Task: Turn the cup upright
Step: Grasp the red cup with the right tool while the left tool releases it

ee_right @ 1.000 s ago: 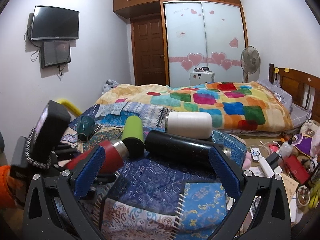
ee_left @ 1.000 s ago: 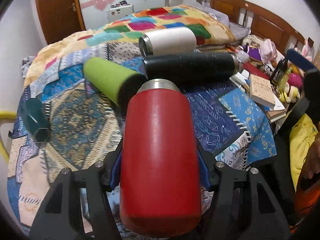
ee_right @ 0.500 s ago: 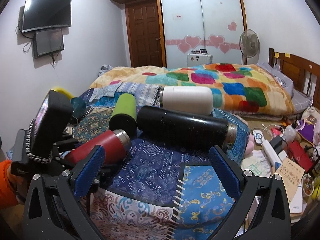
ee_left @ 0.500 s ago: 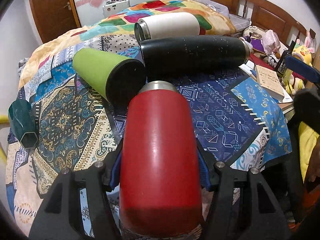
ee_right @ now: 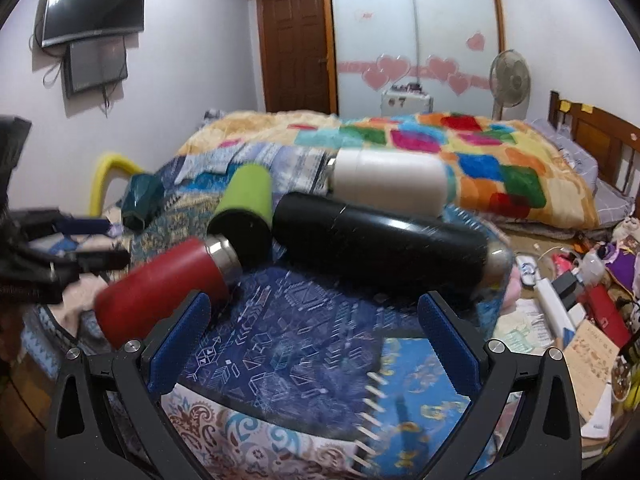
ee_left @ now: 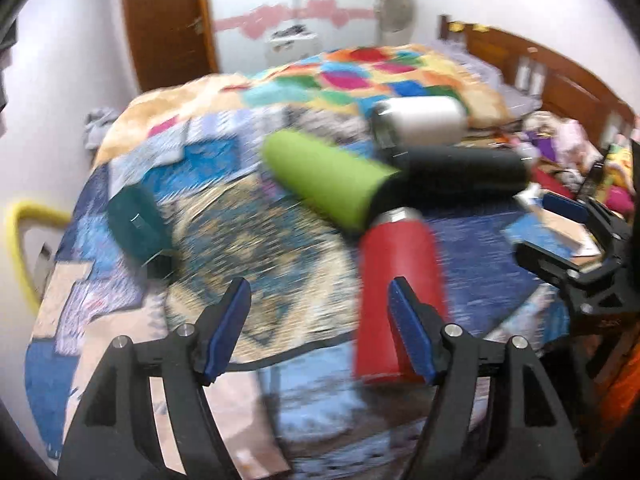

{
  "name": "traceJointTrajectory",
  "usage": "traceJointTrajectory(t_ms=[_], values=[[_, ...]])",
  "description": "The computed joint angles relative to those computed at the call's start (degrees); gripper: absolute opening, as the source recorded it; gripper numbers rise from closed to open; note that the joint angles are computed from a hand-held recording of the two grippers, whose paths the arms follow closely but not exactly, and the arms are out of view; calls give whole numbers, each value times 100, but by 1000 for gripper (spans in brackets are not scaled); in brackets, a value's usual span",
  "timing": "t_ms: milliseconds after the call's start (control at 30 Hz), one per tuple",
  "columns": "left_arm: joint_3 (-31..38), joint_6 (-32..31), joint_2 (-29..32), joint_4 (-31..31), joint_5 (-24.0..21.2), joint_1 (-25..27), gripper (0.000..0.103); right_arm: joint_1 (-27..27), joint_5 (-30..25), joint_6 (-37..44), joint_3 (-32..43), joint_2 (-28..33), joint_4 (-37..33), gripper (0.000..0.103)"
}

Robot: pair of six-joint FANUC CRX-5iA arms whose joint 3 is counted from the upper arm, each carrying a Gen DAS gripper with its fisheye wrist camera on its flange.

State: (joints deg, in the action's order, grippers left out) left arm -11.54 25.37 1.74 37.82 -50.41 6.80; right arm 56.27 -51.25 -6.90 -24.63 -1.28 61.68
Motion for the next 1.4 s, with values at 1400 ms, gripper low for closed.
traceJointTrajectory(t_ms=[1400], values=[[-1224,-1313,-585,834,29,85,70,-211,66,3006,1951,750,-2444,101]])
